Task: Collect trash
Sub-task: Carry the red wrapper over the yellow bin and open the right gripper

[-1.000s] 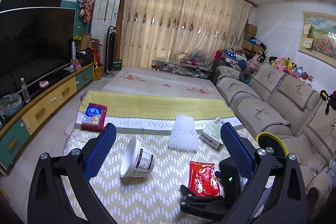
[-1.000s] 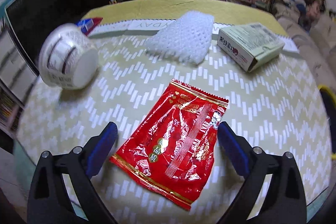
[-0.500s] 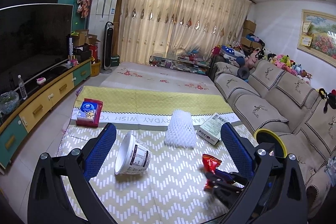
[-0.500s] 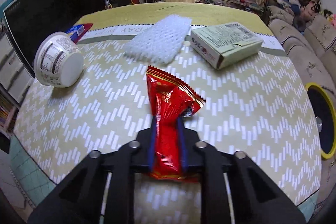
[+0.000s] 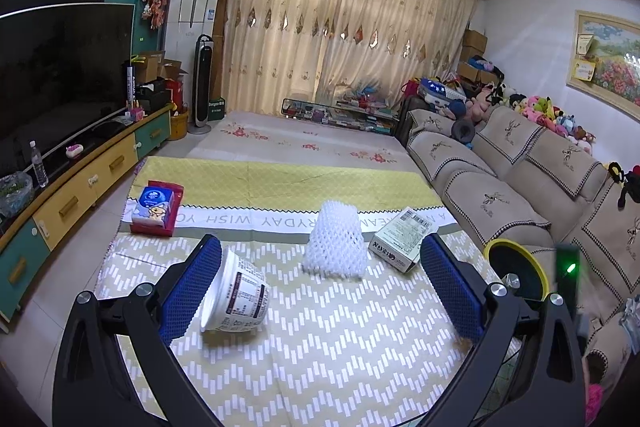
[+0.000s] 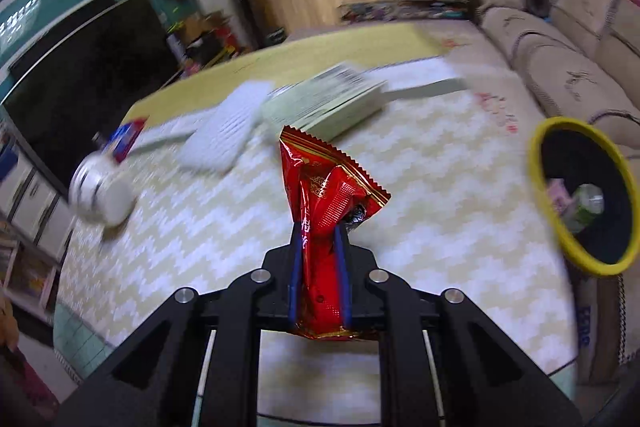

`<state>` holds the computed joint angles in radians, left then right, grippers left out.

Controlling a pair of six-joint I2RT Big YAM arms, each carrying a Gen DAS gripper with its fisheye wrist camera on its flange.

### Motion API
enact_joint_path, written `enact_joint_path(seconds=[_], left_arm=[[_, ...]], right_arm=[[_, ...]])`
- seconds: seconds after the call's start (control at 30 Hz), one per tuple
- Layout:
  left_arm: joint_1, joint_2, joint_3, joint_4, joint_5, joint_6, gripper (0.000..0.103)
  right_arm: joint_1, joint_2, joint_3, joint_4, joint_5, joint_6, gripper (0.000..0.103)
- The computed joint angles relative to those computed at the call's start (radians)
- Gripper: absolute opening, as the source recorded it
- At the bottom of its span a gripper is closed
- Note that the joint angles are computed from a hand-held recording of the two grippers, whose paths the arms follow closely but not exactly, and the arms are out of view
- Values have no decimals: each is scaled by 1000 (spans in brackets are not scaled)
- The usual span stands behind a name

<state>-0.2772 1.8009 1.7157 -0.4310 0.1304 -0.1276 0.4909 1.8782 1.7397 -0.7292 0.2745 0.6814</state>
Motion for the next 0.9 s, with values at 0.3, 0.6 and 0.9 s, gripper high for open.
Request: enact_joint_path(seconds=[0.3,0.6,0.9], left_arm=[[-36,72,80,-44,-35,-4,98],[-66,133,163,-75,-77,-2,98],[-77,172,219,-110,-89,6,98]], right_arm=[[-164,-136,-196,14,142,83,16],[-297,-109,-231,-6,140,93,28],[-328,-76,-222,-25,153,114,54]])
